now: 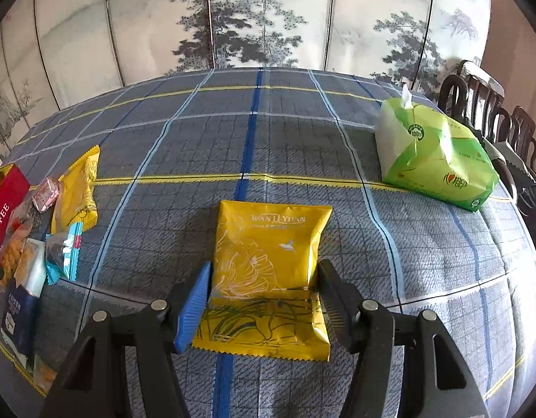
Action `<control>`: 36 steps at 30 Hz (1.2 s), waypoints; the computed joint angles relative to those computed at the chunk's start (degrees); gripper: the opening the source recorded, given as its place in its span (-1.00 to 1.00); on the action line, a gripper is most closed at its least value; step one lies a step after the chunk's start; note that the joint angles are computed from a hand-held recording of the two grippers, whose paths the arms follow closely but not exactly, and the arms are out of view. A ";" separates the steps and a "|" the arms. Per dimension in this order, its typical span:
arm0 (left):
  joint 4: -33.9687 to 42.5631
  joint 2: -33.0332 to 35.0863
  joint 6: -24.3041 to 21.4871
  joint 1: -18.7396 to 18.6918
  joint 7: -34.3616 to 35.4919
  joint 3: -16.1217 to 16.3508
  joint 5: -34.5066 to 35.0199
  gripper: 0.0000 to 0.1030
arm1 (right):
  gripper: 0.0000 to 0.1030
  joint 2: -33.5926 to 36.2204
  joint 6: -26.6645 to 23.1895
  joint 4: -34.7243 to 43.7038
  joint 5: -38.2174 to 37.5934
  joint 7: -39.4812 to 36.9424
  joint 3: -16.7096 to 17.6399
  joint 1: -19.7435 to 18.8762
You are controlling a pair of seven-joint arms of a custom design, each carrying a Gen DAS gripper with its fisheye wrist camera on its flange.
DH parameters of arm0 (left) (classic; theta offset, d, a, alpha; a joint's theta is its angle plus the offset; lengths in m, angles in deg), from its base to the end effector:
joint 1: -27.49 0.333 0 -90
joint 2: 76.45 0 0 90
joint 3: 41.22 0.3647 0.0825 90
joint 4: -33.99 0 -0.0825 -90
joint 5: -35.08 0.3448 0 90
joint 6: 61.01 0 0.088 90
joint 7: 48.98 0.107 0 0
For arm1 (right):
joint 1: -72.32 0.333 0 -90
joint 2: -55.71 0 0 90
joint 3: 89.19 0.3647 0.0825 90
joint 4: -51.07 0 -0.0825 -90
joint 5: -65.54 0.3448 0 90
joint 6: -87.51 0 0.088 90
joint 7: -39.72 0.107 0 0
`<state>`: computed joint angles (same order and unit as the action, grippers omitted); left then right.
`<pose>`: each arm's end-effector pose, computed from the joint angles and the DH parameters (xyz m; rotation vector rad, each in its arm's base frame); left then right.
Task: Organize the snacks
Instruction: 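Grasp the clear orange snack bag with the left gripper while the right holds the yellow packet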
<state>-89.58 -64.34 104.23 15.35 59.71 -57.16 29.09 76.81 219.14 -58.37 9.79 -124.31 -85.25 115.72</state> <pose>0.5237 -0.2618 0.4375 -1.1839 2.5482 -0.6712 0.4362 0.4410 0.3840 -1.5011 2.1744 -0.8002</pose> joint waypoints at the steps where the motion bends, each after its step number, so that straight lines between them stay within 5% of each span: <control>1: 0.13 0.18 -0.05 0.09 0.54 -0.23 -0.09 0.41 | 0.22 0.05 -0.05 0.04 -0.12 0.09 -0.06 0.03; 16: 3.78 2.77 -4.34 2.30 8.89 -3.59 -7.76 0.16 | 0.23 -0.02 -0.21 0.03 -0.04 0.15 0.01 0.11; 20: 5.00 3.24 -6.80 4.04 13.32 -5.44 -13.94 -0.11 | 0.23 -0.03 -0.18 0.01 -0.05 0.13 0.02 0.11; 36: 3.89 2.63 -4.74 1.17 13.64 -3.69 -17.60 -0.35 | 0.23 0.01 -0.28 0.10 0.02 0.13 0.03 0.14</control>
<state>-85.69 -61.70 99.50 16.53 73.35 -60.85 11.49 76.82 218.86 -58.27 9.80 -124.18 -85.23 115.87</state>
